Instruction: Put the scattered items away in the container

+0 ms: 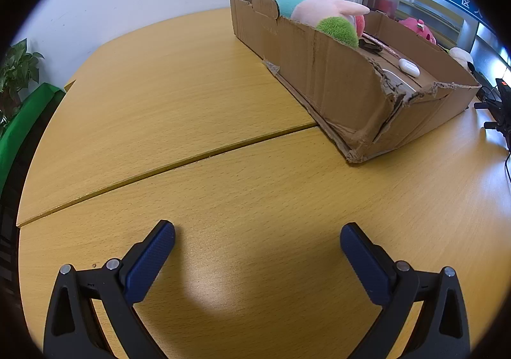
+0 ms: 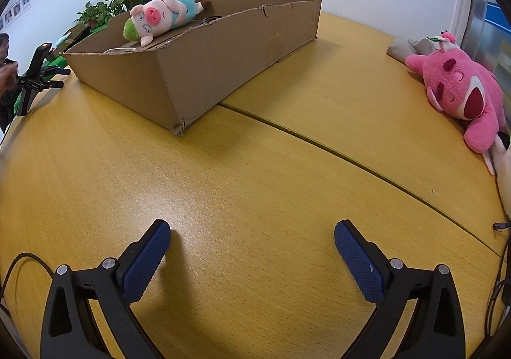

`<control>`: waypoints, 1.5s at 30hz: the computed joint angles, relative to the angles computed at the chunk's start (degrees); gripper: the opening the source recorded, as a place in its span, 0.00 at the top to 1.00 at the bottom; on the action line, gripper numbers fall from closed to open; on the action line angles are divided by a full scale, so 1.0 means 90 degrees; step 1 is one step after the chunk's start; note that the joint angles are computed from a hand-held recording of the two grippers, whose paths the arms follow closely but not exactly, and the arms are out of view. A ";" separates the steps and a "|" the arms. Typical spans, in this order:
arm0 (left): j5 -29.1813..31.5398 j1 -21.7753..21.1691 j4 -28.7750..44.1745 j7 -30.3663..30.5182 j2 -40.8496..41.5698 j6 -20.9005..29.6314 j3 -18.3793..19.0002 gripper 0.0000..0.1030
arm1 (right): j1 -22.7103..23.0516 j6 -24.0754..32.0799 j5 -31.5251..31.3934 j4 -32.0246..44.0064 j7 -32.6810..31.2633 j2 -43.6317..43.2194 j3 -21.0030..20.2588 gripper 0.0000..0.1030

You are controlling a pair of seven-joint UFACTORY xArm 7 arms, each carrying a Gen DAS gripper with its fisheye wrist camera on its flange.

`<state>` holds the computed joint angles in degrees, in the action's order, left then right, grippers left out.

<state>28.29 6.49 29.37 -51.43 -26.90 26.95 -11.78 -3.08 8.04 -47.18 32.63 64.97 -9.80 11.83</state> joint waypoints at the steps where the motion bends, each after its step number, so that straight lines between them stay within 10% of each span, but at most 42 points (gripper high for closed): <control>1: 0.0003 0.0000 0.0000 -0.0004 0.0002 -0.0003 -0.0001 0.00 | 0.0006 0.0004 0.0004 -0.0010 0.0007 -0.0012 0.0003 0.00; 45: -0.0092 0.0021 0.0011 0.0178 0.0074 -0.0169 0.0055 0.00 | 0.0169 0.0268 -0.0324 0.0109 0.0636 0.0034 -0.0078 0.00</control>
<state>27.46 6.68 29.46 -49.82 -26.23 25.43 -11.29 -1.56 10.45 -50.10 33.61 70.69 -9.49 11.12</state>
